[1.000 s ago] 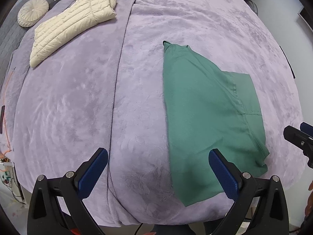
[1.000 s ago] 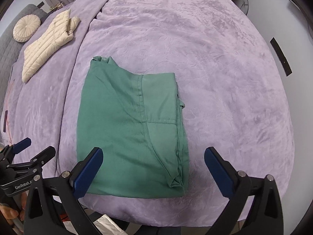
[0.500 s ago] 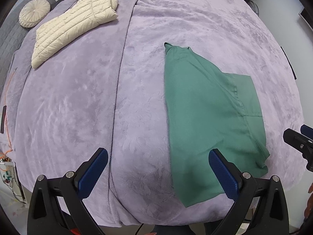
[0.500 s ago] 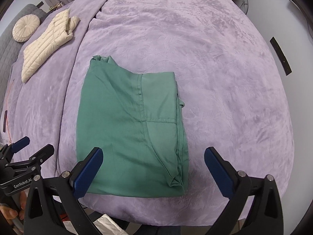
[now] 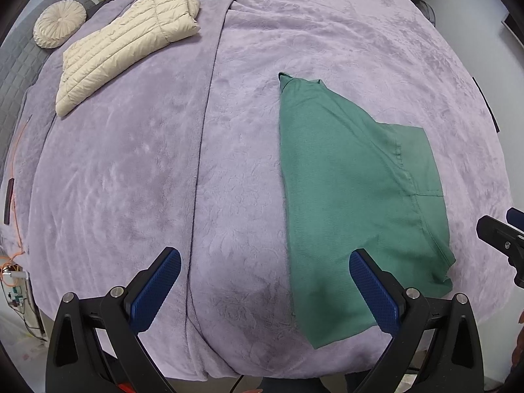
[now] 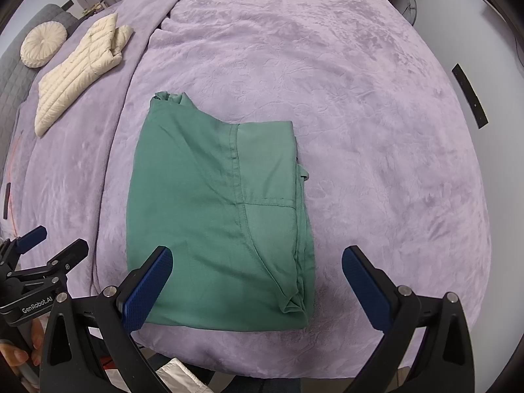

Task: Fold small clothes

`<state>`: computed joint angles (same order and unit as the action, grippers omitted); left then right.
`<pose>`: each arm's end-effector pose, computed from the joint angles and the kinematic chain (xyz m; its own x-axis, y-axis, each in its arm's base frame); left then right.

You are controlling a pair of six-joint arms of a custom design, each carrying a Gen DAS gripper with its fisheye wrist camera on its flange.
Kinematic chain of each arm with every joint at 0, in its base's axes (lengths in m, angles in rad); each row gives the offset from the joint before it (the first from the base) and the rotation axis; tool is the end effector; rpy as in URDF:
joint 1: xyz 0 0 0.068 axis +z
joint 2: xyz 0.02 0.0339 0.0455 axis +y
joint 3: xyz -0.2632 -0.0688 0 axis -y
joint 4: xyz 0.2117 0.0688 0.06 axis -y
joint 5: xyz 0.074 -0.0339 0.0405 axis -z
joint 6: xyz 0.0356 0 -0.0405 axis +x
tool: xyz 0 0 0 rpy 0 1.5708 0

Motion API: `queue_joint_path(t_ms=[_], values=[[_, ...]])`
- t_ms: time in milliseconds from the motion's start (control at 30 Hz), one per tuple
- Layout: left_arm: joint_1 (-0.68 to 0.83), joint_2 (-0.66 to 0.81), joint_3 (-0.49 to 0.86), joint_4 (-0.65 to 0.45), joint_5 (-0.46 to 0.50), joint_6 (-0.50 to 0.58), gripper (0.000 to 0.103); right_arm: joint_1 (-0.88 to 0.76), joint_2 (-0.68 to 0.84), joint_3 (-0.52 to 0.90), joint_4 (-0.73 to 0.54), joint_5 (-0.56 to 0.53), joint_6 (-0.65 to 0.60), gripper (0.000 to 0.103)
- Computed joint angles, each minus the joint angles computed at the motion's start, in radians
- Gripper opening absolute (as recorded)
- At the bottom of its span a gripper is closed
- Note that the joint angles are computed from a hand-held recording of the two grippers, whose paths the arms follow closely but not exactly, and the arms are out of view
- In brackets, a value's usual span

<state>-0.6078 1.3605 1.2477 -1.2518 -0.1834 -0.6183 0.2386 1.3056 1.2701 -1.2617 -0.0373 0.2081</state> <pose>0.1716 -0.1114 0.3000 -0.9625 -0.0247 -0.2703 -0.0332 0.9991 0.0268 0.1885 0.0472 0.3144 -0.9662 -0.0225 -0.2569 -0.0474 0.9947 0.0910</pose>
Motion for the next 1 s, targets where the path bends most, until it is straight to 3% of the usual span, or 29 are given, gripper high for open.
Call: queue_joint_path(t_ms=[1000], values=[[-0.010,0.000,-0.005,-0.001,-0.006,-0.011,0.103,-0.006,0.005,0.000,-0.001,-0.005,-0.011,0.103]])
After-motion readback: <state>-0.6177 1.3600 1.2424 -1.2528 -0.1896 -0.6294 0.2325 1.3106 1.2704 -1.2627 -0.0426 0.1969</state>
